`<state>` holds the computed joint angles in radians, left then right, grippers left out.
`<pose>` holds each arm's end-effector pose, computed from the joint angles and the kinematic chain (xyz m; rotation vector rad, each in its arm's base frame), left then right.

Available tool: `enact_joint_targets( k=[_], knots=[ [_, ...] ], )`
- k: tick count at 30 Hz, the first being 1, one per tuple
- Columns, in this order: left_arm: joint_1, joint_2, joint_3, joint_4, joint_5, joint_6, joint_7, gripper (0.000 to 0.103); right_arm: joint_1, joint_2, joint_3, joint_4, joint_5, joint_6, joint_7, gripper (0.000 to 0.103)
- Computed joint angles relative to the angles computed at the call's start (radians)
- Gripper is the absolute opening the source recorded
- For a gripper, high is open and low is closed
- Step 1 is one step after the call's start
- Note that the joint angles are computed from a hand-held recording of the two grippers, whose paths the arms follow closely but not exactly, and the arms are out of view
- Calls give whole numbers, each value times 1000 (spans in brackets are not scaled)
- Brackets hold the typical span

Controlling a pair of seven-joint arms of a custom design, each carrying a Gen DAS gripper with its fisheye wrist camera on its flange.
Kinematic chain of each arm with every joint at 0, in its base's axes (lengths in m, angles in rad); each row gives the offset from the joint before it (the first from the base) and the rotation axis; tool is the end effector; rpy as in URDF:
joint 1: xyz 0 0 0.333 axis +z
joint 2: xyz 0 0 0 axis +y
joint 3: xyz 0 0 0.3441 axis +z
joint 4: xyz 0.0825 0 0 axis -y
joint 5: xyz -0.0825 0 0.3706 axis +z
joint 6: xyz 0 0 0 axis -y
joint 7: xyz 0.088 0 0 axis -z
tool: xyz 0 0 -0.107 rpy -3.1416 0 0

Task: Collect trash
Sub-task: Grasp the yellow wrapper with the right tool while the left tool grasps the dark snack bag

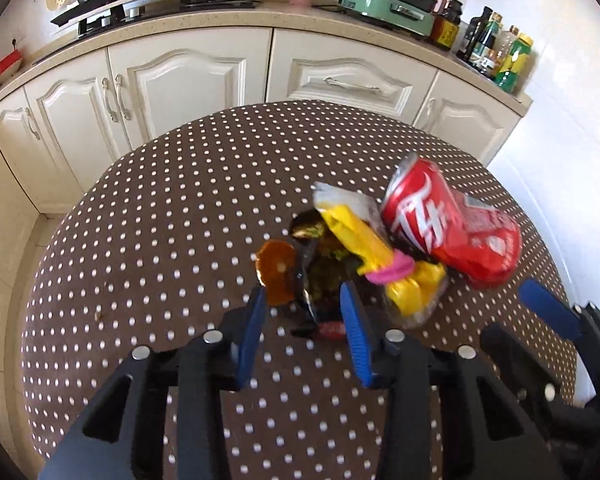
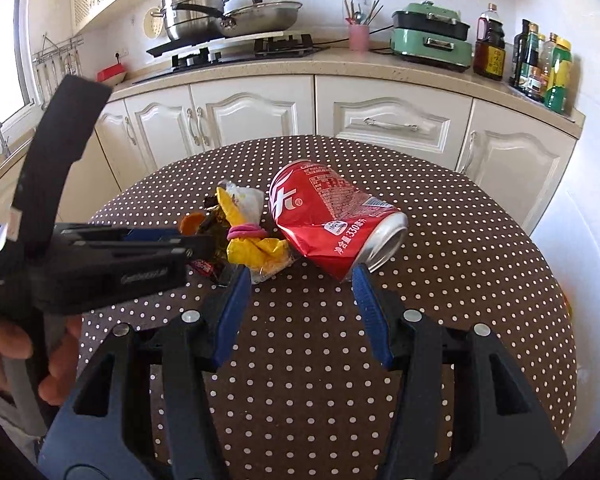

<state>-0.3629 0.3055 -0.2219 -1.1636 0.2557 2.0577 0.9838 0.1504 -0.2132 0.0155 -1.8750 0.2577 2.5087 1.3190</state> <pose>0.5855 -0.3325 0.7206 -1.9153 1.9499 -0.7654 0.5158 0.0855 0.7300 -1.8690 1.4085 -0.5828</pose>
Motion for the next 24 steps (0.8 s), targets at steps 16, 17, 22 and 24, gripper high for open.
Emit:
enact_joint_targets(
  k=[16,17,22,24],
  knots=[
    [-2,0,-5,16,-8,-3,40,29,6,34,7,31,-33,-33,7,55],
    [-7,12,-4,34,-2,-11,39,29,5,35,7,31,-36,-32,8,55],
    [-19,58,1,94,-7,-38,49,19,4,33,10,26,-47,-30,28,55],
    [-10,48,1,73,-21,-16,50,18,4,32,12,25,-53,-32,33,55]
  ],
)
